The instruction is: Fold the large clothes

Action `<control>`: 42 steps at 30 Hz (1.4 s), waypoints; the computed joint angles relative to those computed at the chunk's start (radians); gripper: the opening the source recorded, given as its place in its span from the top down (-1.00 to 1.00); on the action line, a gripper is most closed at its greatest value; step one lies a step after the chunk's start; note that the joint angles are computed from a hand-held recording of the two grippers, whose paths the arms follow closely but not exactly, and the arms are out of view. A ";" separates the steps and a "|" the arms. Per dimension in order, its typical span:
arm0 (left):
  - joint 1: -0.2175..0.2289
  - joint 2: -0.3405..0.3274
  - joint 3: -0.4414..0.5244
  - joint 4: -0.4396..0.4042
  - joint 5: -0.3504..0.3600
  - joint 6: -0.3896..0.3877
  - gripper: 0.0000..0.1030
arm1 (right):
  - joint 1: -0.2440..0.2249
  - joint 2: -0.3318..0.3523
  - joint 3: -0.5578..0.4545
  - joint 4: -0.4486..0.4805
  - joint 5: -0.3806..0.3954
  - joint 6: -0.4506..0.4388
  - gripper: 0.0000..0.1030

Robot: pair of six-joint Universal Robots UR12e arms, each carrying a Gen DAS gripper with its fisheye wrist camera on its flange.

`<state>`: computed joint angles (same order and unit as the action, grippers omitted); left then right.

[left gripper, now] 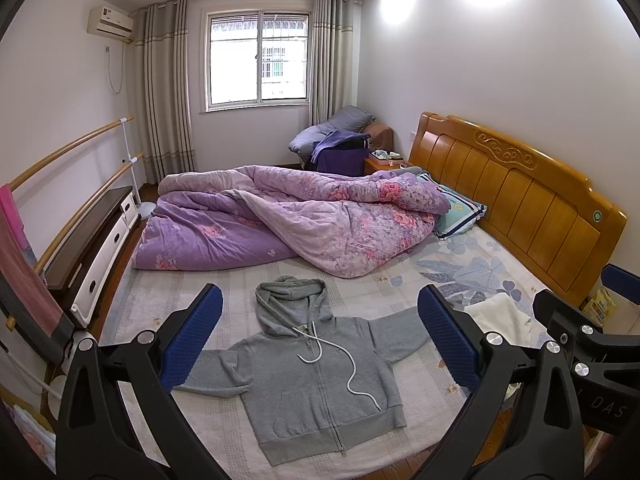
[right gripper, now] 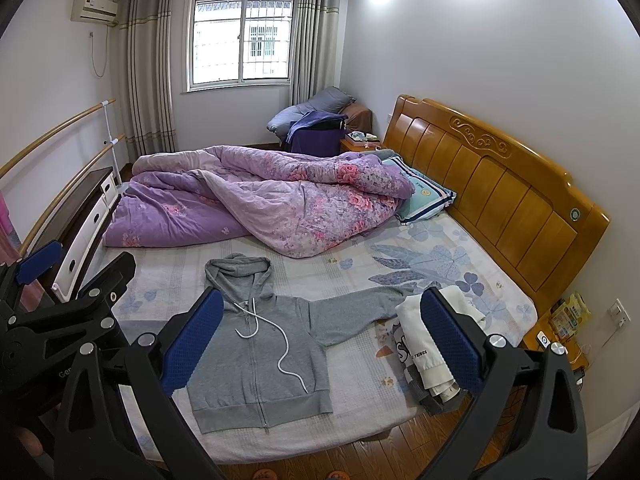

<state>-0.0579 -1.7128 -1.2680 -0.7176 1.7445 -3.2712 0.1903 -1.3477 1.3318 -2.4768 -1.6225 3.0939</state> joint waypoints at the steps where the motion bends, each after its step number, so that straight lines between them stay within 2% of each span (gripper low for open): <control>1: 0.000 0.000 0.000 0.001 0.001 0.000 -0.90 | -0.001 0.001 -0.001 0.002 0.001 0.000 -0.85; 42: 0.016 0.011 -0.022 -0.011 -0.036 0.011 -0.91 | 0.015 0.003 -0.006 0.037 -0.027 0.029 -0.85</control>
<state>-0.0418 -1.7020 -1.2899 -0.7290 1.7086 -3.2602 0.2058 -1.3445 1.3261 -2.4400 -1.6499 3.1232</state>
